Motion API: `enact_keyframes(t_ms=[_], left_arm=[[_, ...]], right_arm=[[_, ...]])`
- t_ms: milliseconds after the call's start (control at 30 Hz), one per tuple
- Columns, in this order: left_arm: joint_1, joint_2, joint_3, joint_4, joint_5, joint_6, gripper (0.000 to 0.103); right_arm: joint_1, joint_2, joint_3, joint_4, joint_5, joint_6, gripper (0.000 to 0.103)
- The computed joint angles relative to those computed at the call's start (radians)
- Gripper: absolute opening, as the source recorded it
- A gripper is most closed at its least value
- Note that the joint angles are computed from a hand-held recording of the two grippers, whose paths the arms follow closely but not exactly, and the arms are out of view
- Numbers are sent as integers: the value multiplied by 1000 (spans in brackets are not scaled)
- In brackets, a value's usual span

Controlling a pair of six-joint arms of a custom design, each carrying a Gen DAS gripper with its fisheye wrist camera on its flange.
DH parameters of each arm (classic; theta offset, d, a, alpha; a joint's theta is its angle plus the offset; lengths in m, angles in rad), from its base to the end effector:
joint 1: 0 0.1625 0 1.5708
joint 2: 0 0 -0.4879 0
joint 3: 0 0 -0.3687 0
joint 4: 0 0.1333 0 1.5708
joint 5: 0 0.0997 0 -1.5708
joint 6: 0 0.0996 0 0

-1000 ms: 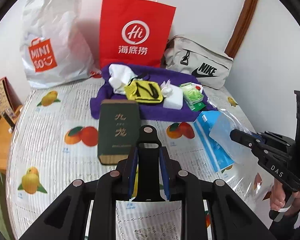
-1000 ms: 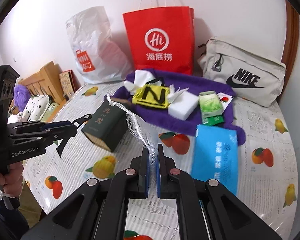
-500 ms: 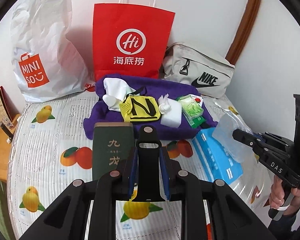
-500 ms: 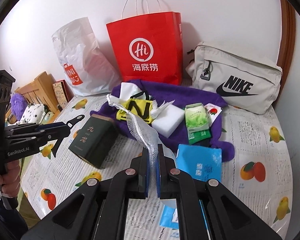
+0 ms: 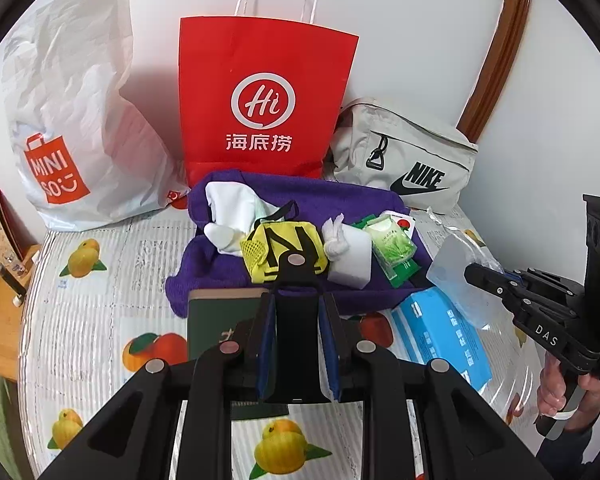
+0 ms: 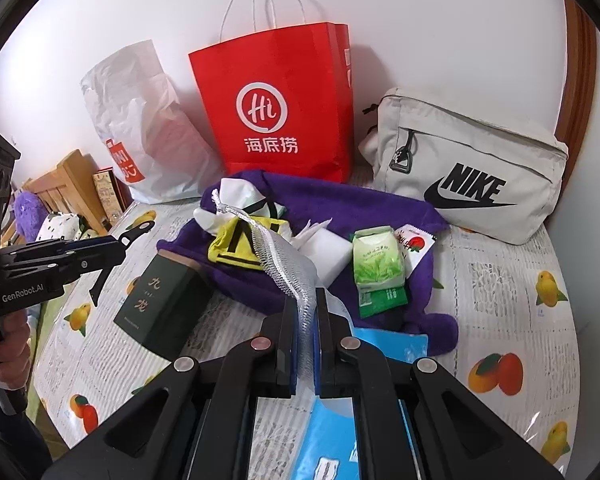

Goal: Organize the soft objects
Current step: 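Carry the strap with the left tool while the right tool carries the mesh bag to the towel, then lower the strap onto the towel and open the left tool while the right tool releases the mesh bag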

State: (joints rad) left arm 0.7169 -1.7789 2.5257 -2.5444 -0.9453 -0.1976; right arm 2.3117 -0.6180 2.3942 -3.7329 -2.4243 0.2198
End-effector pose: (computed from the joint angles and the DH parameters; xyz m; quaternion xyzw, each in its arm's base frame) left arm -0.0890 -0.3318 0.3332 0.2717 0.9062 -0.2465 0.2104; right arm 0.3396 -0.2850 0.0611 0.1535 -0.8837 0.3425 0.2796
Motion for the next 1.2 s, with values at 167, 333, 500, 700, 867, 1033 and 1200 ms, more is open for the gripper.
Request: enact_keyframes(t_ms=[167, 333, 500, 700, 867, 1033, 1200], left_arm=[[27, 47, -19, -47, -6, 31, 21], [38, 86, -34, -80, -9, 58, 21], [51, 123, -46, -107, -15, 76, 21], [70, 172, -71, -124, -23, 97, 21], [99, 224, -95, -162, -36, 122, 21], [134, 286, -116, -199, -45, 143, 21], [165, 337, -138, -227, -52, 172, 21]], right_arm=[[-24, -4, -12, -9, 2, -28, 6], [-46, -9, -24, -21, 4, -55, 6], [-68, -8, -37, -25, 10, -82, 6], [-100, -12, -47, -30, 16, -111, 6], [-138, -13, -61, -36, 18, -140, 6], [-172, -11, -79, -42, 25, -178, 6], [-207, -4, -104, -44, 43, -212, 6]])
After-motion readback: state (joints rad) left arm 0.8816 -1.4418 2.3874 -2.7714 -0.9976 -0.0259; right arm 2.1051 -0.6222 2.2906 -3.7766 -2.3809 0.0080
